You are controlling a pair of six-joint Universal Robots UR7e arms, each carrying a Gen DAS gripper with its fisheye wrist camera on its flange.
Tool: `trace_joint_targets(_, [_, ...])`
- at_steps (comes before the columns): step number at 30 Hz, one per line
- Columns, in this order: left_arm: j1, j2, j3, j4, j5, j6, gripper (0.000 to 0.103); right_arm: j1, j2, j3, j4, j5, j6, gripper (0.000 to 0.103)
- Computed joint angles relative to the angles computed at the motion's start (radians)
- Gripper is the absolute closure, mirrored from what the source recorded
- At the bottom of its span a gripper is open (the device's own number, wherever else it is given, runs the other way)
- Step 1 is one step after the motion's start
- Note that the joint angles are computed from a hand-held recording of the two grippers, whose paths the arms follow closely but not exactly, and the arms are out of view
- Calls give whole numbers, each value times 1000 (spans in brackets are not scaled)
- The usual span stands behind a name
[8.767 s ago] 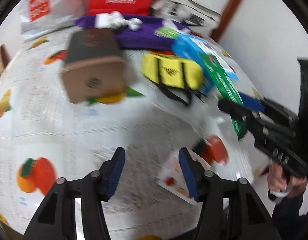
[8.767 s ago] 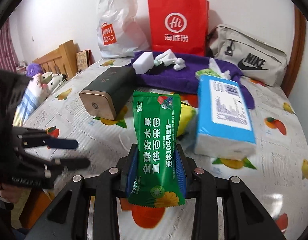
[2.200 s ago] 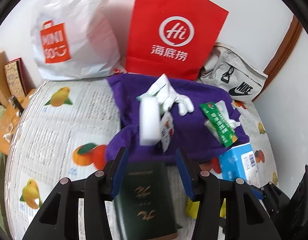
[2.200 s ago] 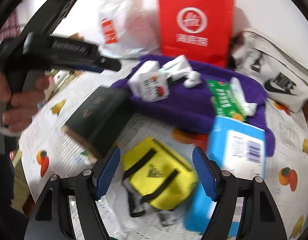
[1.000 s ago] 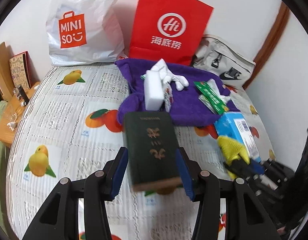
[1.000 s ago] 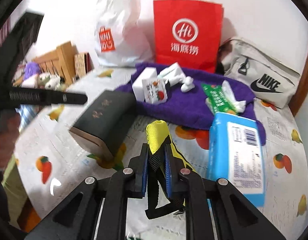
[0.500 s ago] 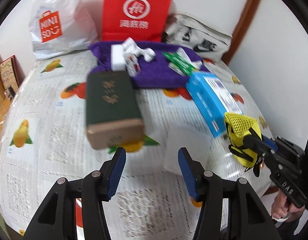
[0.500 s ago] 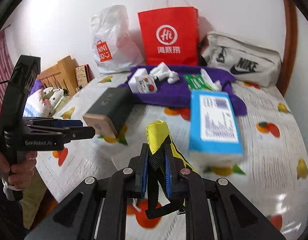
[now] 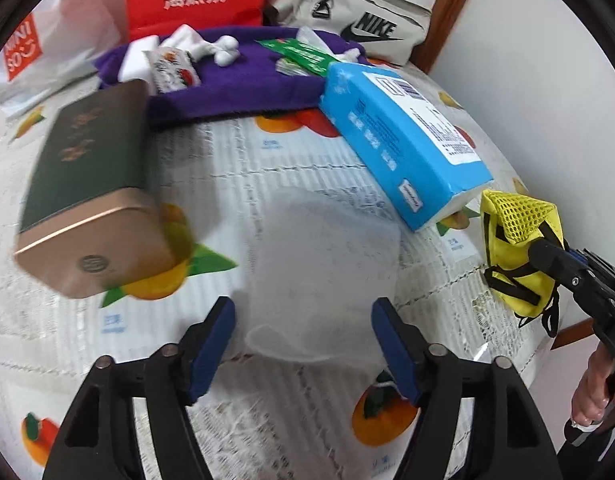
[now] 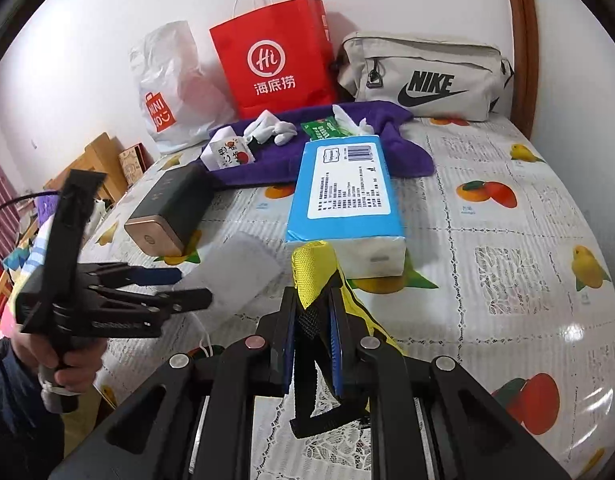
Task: Organize soft objects
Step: 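Grasp the white mesh bag with the left gripper while the right holds the yellow pouch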
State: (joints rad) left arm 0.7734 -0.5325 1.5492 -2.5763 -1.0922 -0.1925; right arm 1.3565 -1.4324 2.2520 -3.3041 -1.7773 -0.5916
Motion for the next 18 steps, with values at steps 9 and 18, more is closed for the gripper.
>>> trace_joint_targets(9, [-24, 51, -25, -22, 57, 75, 15, -32, -20, -3, 39, 60, 10, 88])
trace_joint_targets(18, [-53, 84, -10, -107, 158, 134, 45, -34, -19, 3, 31, 51, 14, 88])
